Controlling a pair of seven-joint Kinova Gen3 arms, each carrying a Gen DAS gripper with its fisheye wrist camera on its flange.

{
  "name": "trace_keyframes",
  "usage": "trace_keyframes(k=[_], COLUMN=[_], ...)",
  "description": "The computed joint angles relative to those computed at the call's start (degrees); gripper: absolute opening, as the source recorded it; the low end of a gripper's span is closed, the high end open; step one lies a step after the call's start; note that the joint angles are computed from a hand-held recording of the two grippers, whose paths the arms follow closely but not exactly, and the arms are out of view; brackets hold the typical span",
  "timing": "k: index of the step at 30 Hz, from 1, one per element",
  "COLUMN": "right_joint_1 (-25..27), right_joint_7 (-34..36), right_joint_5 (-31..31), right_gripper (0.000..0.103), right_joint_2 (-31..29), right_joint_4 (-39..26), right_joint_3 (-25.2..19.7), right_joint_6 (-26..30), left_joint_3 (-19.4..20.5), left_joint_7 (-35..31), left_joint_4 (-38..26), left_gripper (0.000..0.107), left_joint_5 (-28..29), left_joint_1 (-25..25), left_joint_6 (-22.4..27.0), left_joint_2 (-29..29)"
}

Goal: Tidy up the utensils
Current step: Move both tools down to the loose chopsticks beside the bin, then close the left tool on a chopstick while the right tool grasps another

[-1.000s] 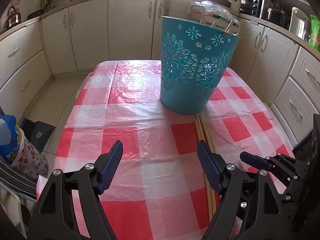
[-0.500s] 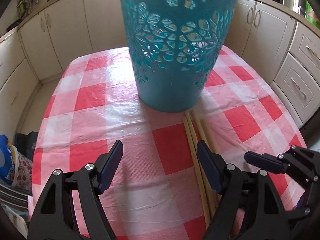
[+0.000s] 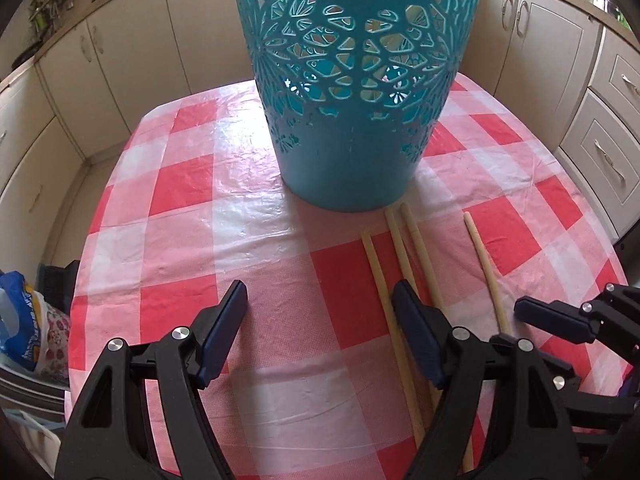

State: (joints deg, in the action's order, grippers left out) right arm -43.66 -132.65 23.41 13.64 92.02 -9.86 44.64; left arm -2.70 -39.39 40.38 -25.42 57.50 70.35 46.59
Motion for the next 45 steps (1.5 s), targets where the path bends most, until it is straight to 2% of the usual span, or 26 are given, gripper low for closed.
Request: trace_keyframes(k=[2, 3, 4, 5, 6, 7, 9, 11, 12, 15, 17, 18, 19, 21, 23, 25, 27, 28, 32, 35, 37, 40, 42, 45], right_joint_1=[0.20, 0.01, -0.91, -1.06, -0.35, 1.22, 5.76, 7.57, 7.42, 4.03, 2.79, 2.41, 3.09, 3.20, 4.62, 7.01, 9.43, 9.05, 5.21, 2.70, 2.68, 4.32, 5.75, 8.92], right_joint_7=[-0.20, 0.38, 1.55, 2.94, 5.26, 7.59, 12.26, 15.98, 16.45, 15.55, 14.49, 15.09, 16.32, 18.05, 18.87, 19.21, 19.06, 18.78, 16.16, 14.00, 13.79, 14.18, 14.91, 17.55], right_joint_5=[-0.18, -0.99, -2.21, -3.02, -3.98, -4.96, -6.76, -8.18, -8.53, -9.06, -7.16, -6.82, -7.42, -8.33, -10.68, -14.72, -17.59, -17.62, -12.11, -7.86, -7.22, -9.28, -11.34, -16.56], right_gripper=[0.025, 0.025, 0.024, 0.020, 0.012, 0.011, 0.009, 0.010, 0.013, 0.017, 0.016, 0.009, 0.008, 0.006, 0.006, 0.006, 0.006, 0.006, 0.006, 0.006, 0.006, 0.006, 0.006, 0.006], right_joint_2=[0.45, 0.66, 0.83, 1.02, 1.21, 1.30, 1.31, 1.65, 1.91, 2.69, 3.12, 3.27, 3.42, 3.33, 2.26, 0.73, -0.07, -0.11, 1.46, 2.16, 2.03, 1.37, 1.08, 0.60], right_joint_4=[-0.81, -1.17, -1.27, -1.49, -1.97, -2.31, -2.67, -3.85, -4.64, -5.49, -5.40, -5.61, -6.01, -6.54, -4.97, -2.25, -0.66, -0.57, -3.32, -4.20, -3.74, -2.43, -1.49, -0.29], right_joint_3=[0.27, 1.02, 2.61, 3.15, 2.61, 1.02, -4.03, -5.65, -4.87, 0.12, 0.82, 0.92, 0.13, -0.04, -0.20, -0.46, -1.54, -1.11, 0.38, 1.00, 0.93, 0.48, 0.16, -0.73], right_joint_6=[0.65, 0.44, -0.20, -0.47, -0.22, 0.03, 0.55, 2.38, 3.33, 3.10, 2.22, 2.28, 2.73, 4.02, 2.54, -0.66, -2.79, -3.00, -0.10, 1.01, 0.46, -1.56, -3.24, -5.75], left_joint_3=[-0.11, -0.23, -0.26, -0.07, 0.38, 1.10, 1.84, 2.51, 2.94, 3.01, 2.81, 4.27, 6.54, 10.80, 12.24, 9.44, 4.66, 2.00, -8.61, -15.51, -15.50, -11.98, -13.73, -14.79], left_joint_7=[0.05, 0.06, 0.00, -0.41, -1.01, -1.71, -2.70, -3.46, -4.29, -7.07, -8.62, -8.84, -8.42, -6.73, -2.44, 2.22, 6.88, 9.21, 17.81, 24.51, 27.79, 33.25, 37.91, 43.25], left_joint_4=[-0.79, -0.74, -0.01, 0.90, 1.80, 2.93, 4.51, 4.19, 2.60, -2.64, -6.13, -6.28, -5.38, -0.75, 4.56, 9.87, 15.17, 17.57, 22.49, 22.98, 21.30, 17.27, 14.43, 7.34], left_gripper=[0.069, 0.060, 0.045, 0.025, 0.016, 0.008, 0.007, 0.008, 0.008, 0.022, 0.019, 0.012, 0.005, 0.004, 0.004, 0.004, 0.004, 0.004, 0.004, 0.004, 0.004, 0.004, 0.004, 0.004], left_joint_5=[-0.01, -0.16, -0.28, -0.33, 0.00, 0.72, 1.53, 2.60, 3.28, 4.40, 3.04, 2.60, 1.22, -3.40, -6.77, -7.56, -9.42, -11.75, -21.07, -28.03, -31.08, -36.86, -40.22, -43.72], left_joint_1=[-0.16, -0.09, -0.01, -0.01, -0.31, -0.80, -1.29, -2.01, -2.47, -2.91, -2.20, -2.83, -3.54, -4.59, -4.48, -2.71, 0.38, 2.50, 9.63, 12.73, 11.27, 7.23, 7.31, 6.17], left_joint_6=[0.13, -0.16, -0.94, -1.87, -2.66, -3.51, -4.34, -3.75, -2.47, 1.21, 3.57, 3.39, 2.80, 0.10, -2.63, -5.73, -10.13, -12.46, -21.79, -27.77, -29.83, -31.16, -31.86, -29.76], left_joint_2=[0.42, 0.38, 0.00, -0.50, -1.11, -1.91, -3.01, -3.21, -2.65, -0.33, 1.73, 1.75, 1.32, -0.67, -3.57, -7.57, -11.97, -14.17, -19.80, -19.57, -18.31, -15.63, -13.40, -8.48])
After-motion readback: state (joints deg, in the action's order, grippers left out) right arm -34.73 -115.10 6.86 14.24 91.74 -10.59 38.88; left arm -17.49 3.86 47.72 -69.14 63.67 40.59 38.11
